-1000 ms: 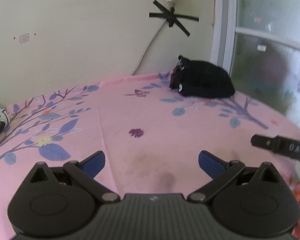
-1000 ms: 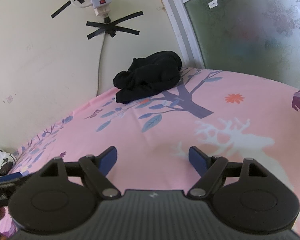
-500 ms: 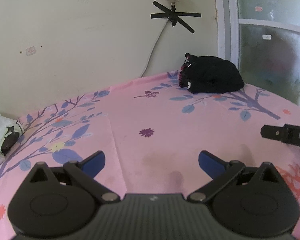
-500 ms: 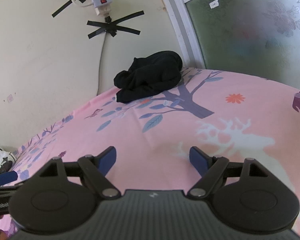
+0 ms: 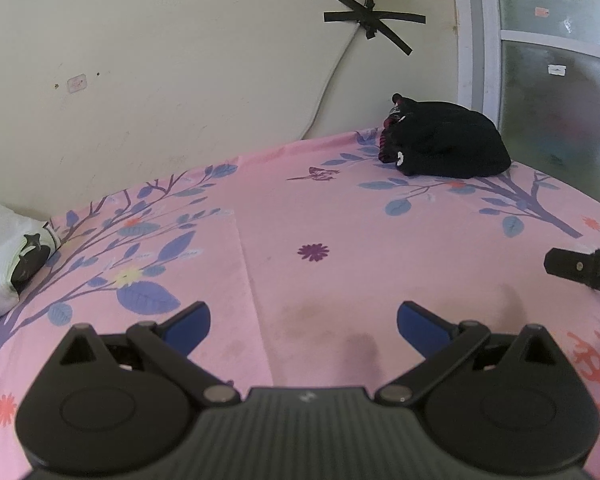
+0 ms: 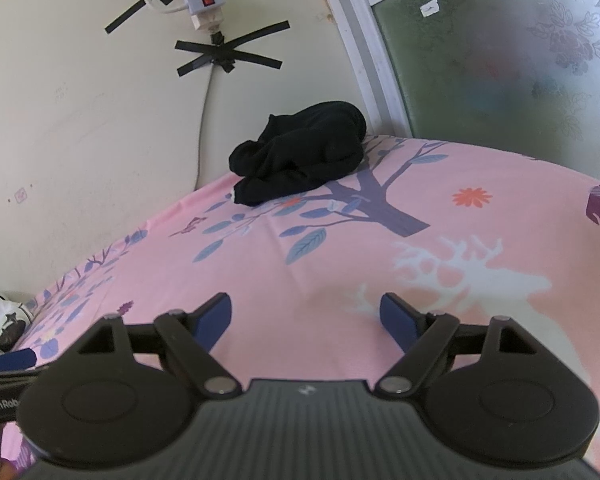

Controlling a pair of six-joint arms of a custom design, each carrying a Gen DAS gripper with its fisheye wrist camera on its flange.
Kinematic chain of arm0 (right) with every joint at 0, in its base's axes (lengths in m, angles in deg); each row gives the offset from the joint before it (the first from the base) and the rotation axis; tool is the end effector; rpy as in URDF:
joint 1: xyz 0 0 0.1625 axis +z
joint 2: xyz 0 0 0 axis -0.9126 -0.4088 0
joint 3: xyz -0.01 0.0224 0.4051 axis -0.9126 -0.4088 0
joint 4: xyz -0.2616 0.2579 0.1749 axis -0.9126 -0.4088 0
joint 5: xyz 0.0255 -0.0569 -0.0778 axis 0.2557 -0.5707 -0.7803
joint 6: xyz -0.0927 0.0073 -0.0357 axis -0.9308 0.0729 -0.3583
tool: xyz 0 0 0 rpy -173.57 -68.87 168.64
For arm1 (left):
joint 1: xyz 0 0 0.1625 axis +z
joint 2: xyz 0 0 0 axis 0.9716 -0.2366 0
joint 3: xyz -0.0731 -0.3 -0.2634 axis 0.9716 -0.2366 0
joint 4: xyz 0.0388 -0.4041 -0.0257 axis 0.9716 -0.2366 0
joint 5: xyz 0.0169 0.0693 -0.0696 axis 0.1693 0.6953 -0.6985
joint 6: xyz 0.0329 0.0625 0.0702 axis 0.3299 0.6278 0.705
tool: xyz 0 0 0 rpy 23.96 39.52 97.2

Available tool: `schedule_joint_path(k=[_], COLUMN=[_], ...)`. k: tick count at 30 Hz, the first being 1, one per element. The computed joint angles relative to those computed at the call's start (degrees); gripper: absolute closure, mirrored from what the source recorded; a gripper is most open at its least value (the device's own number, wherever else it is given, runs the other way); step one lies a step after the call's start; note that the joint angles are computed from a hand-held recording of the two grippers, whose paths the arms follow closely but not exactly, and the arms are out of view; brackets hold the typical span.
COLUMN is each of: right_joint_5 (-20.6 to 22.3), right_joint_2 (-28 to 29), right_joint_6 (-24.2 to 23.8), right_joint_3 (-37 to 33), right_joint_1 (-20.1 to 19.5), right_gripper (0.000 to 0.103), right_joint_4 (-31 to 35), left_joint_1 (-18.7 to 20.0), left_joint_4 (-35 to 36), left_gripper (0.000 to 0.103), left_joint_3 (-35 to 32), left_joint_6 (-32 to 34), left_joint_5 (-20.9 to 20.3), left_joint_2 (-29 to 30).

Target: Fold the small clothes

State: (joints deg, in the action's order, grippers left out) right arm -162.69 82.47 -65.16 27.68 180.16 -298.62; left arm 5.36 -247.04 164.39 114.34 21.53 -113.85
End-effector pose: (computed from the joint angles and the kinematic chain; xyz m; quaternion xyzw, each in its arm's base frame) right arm 0.3001 -0.4892 -0.1439 0.0587 -0.8341 0.5101 0.2019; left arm 0.1163 -0.4846 0.2846 0.2187 0.8126 -0.4032 0.3596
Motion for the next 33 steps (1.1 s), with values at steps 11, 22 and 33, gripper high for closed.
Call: schedule_joint_path(k=[11,22,33], right_joint_5=[0.5,0.44,0.46], right_joint_2=[-0.2,-0.25,-0.3], right_joint_6=[0.03,0.08,0.1], right_joint_3=[0.31,0.37,0.47], right_joint_1=[-0.19,-0.09,-0.09], right_gripper=[0.027,0.027,0.027], right_joint_4=[-0.15,-0.09,-0.14], left_joint_1=[-0.05,-0.38,-0.41], left_joint_4=[-0.61,-2.38,-2.64], left_gripper=[0.0,0.0,0.0], left_joint_3=[0.45,0.62,0.71], left_joint_6=[1.26,2.58,3.19], left_joint_5=[-0.42,0.74,0.82], left_joint_2=[-0.14,0.38,0.29])
